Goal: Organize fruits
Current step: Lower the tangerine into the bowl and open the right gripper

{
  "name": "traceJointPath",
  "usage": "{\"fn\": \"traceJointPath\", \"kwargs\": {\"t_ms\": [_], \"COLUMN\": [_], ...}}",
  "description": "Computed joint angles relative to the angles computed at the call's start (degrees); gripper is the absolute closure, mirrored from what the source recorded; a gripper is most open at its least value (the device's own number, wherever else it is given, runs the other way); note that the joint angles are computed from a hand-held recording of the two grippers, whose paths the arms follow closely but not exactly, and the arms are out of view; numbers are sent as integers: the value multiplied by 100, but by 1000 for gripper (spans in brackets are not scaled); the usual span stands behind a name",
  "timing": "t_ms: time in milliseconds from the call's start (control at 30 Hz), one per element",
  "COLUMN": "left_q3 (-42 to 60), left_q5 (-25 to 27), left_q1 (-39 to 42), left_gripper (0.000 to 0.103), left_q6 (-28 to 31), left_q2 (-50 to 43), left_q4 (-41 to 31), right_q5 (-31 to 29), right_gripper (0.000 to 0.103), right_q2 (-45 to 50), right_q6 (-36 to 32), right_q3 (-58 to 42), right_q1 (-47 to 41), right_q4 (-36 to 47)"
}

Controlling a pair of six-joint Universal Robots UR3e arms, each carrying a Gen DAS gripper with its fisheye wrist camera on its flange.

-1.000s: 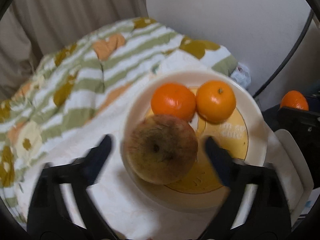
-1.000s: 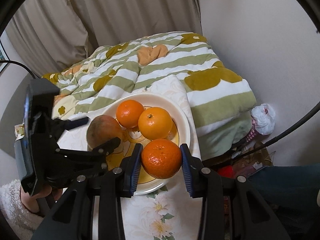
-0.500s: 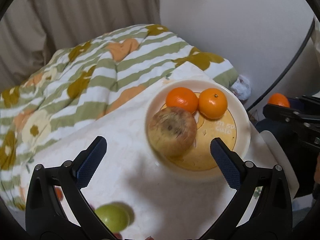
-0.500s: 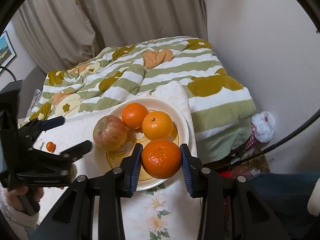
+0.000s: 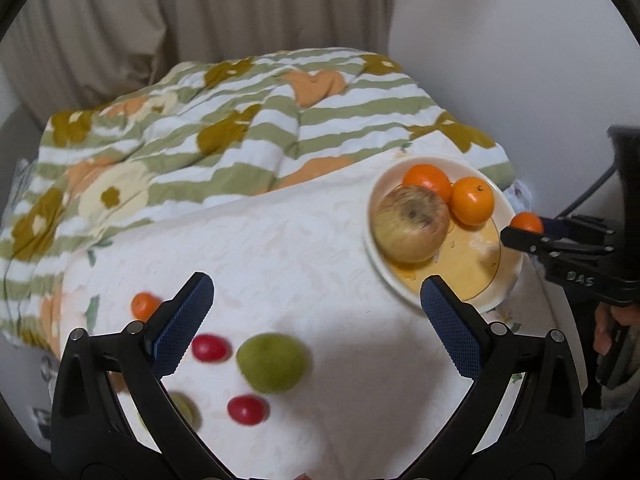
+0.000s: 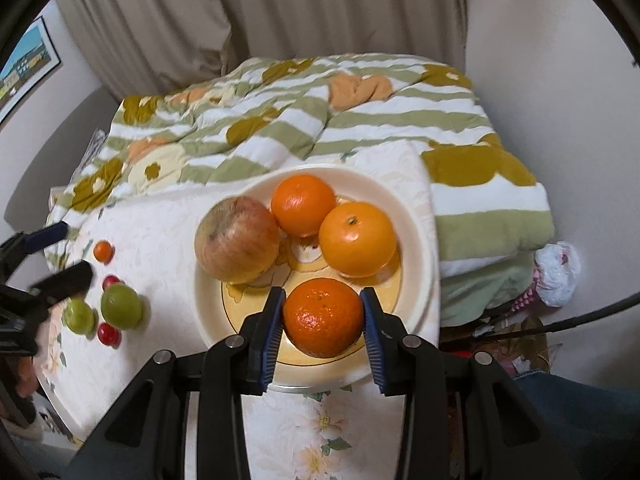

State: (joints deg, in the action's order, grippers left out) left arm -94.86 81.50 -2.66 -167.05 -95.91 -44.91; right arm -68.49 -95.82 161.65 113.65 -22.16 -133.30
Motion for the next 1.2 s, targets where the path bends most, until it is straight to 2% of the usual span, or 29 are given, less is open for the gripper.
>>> {"fn": "traceJointPath", "kwargs": {"t_ms": [167, 400, 467, 533, 667, 967, 1200], "left_q3": [-456, -1066, -1187, -1265, -1375, -1424, -1666], "left_q5": [-130, 32, -152, -201, -125, -75, -145], "left_q1": [295, 431, 551, 597, 523, 491, 964], "left_gripper": [0, 0, 0, 0, 0, 0, 0], "left_q6": [-56, -145, -149, -173, -254, -407, -221], "left_q2": [406, 994, 1166, 1307, 1553, 2155, 3092], "left_q4": [-112, -182, -261, -293, -241, -438, -1283], "right_q5": [-178, -235, -178, -136, -57, 367, 220], "right_gripper": [68, 66, 48, 15, 2, 1, 1], "right_q2": [399, 705, 587, 429, -39, -1031, -1438], "right_q6": [-109, -275, -264, -227, -243, -610, -910], "right_q3": [120, 161, 306, 449, 659, 789, 485], "right_q1": [158, 233, 176, 112, -57, -503, -456], "right_q4": [-491, -778, -969, -1171, -1246, -593, 253]}}
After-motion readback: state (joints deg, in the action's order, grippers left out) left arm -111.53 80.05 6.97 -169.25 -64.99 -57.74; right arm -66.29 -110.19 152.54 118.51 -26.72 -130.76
